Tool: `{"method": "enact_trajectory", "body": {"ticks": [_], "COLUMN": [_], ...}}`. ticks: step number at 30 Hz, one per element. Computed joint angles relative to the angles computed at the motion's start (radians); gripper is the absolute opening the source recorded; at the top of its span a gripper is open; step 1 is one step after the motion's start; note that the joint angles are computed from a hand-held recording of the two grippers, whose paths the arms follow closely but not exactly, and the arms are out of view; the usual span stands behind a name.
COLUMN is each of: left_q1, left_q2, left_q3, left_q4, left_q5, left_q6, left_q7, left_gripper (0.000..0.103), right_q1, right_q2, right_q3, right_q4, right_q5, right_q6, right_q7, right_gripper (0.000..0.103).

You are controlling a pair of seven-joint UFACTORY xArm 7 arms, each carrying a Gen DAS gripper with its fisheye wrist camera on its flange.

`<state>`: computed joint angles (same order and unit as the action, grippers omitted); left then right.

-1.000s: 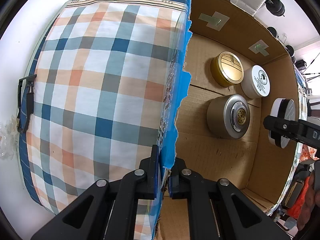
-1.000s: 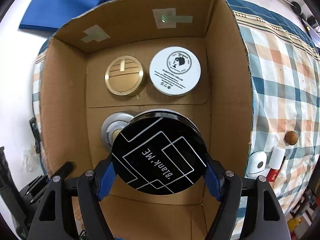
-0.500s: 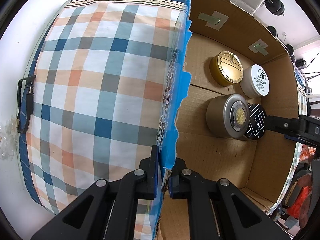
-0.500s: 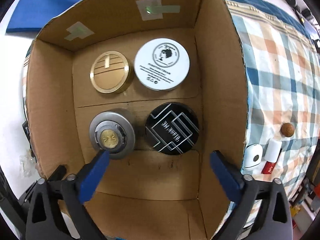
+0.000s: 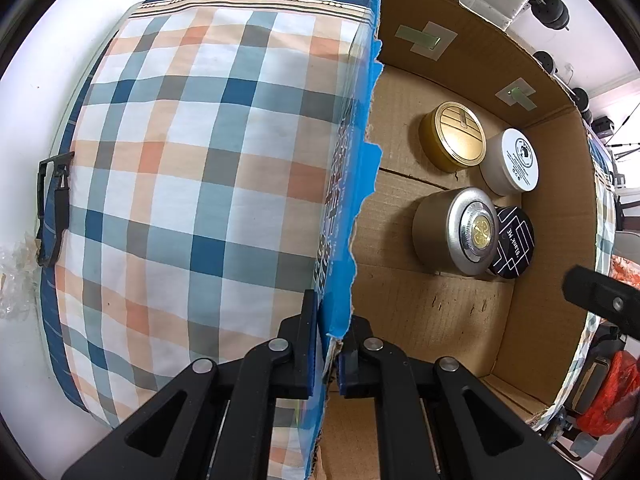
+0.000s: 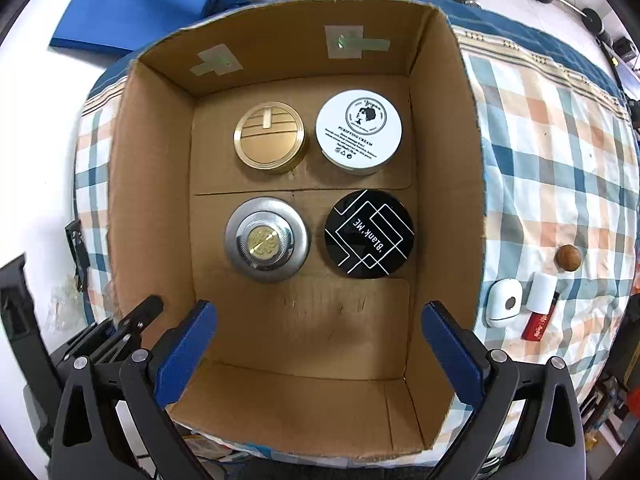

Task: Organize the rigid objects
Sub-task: 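Move the right gripper back and grasp the white egg-shaped device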

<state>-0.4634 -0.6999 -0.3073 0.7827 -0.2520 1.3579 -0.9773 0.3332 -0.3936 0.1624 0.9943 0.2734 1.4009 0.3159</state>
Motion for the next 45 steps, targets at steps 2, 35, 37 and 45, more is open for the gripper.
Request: {"method": "enact_trajectory", "body": {"ticks": [2, 35, 37, 45], "left_q1": [0.0, 0.0, 0.001, 0.001], "left_q2": [0.0, 0.002, 0.003, 0.005], "left_q3": [0.0, 0.0, 0.0, -0.001], "left_q4": [0.0, 0.003, 0.003, 0.005], "left_q5": [0.001, 0.007, 0.008, 0.008], "left_q6": [0.001, 0.005, 0.006, 0.007], "left_q7": [0.0, -0.005, -0.004, -0.003], "left_gripper": [0.005, 0.005, 0.005, 0.005], "right_q1": [0.002, -0.248, -0.301, -0.366], "right_q2": [-0.015, -0.341, -0.343, -0.344], "right_q3": [0.002, -0.202, -0.219, -0.27], "right_q4": [0.011, -0.192, -0.234, -0.403], "right_q5": [-0.007, -0.095, -0.142, -0.089], "right_q6": [0.009, 0.053, 0.054, -0.01], "right_q7": [-0.001, -0.056, -0.069, -0.205], "right_gripper": [0.103, 0.103, 0.103, 0.078]}}
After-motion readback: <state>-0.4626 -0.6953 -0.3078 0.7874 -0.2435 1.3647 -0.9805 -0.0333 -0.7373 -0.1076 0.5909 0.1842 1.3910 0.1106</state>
